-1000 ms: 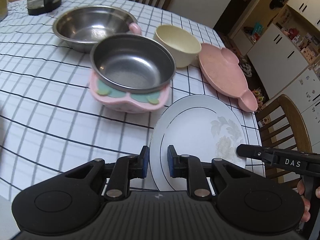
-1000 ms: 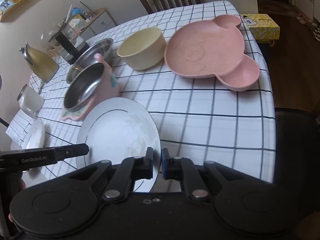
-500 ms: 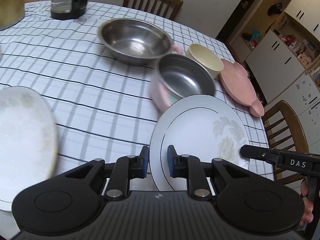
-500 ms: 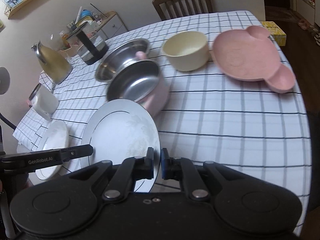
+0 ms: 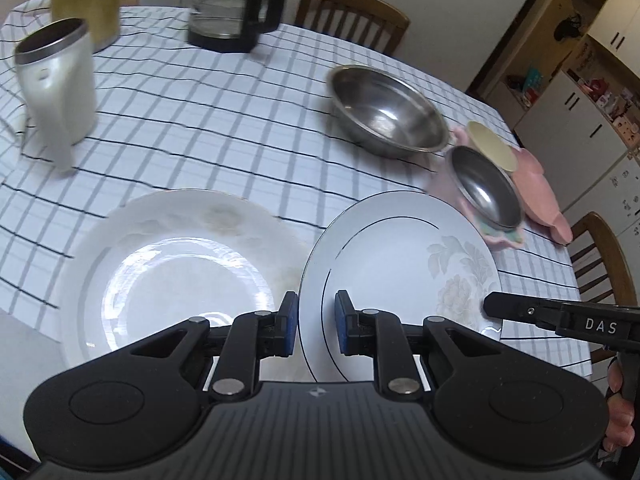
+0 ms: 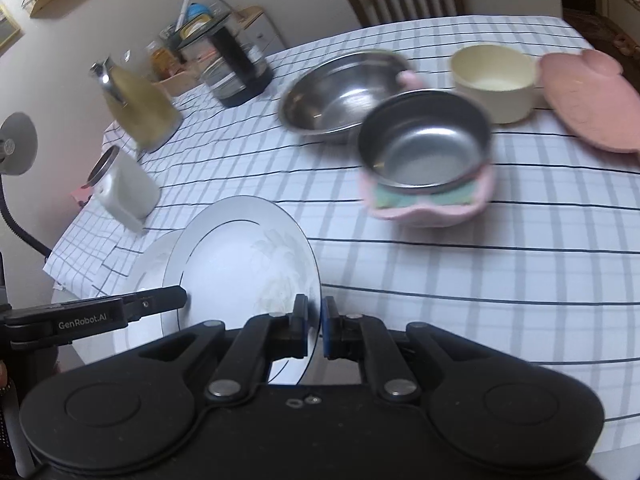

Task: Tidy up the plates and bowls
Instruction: 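Carry the floral plate with both tools and lower it onto the large white plate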

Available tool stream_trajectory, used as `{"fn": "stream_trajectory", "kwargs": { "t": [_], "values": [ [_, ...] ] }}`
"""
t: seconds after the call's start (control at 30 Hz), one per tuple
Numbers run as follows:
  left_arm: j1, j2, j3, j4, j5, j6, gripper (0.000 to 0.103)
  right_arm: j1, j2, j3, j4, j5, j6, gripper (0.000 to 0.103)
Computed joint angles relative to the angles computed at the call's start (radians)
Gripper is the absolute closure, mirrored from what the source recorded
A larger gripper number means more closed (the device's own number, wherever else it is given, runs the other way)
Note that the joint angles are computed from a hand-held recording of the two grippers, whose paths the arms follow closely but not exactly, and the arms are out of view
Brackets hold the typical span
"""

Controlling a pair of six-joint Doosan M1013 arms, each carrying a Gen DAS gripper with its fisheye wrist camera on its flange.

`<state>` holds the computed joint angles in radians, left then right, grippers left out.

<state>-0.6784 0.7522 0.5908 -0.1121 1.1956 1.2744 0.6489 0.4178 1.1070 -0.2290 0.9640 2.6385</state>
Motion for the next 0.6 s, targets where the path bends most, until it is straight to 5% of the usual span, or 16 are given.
{"fn": "stream_trajectory", "kwargs": {
  "t": [0.6],
  "values": [
    [0.089,-0.032,0.088,0.017,0.027,0.019,0.085,0.033,0.224,-0.311,0.088,0.121,-0.098,0.095]
  ]
}}
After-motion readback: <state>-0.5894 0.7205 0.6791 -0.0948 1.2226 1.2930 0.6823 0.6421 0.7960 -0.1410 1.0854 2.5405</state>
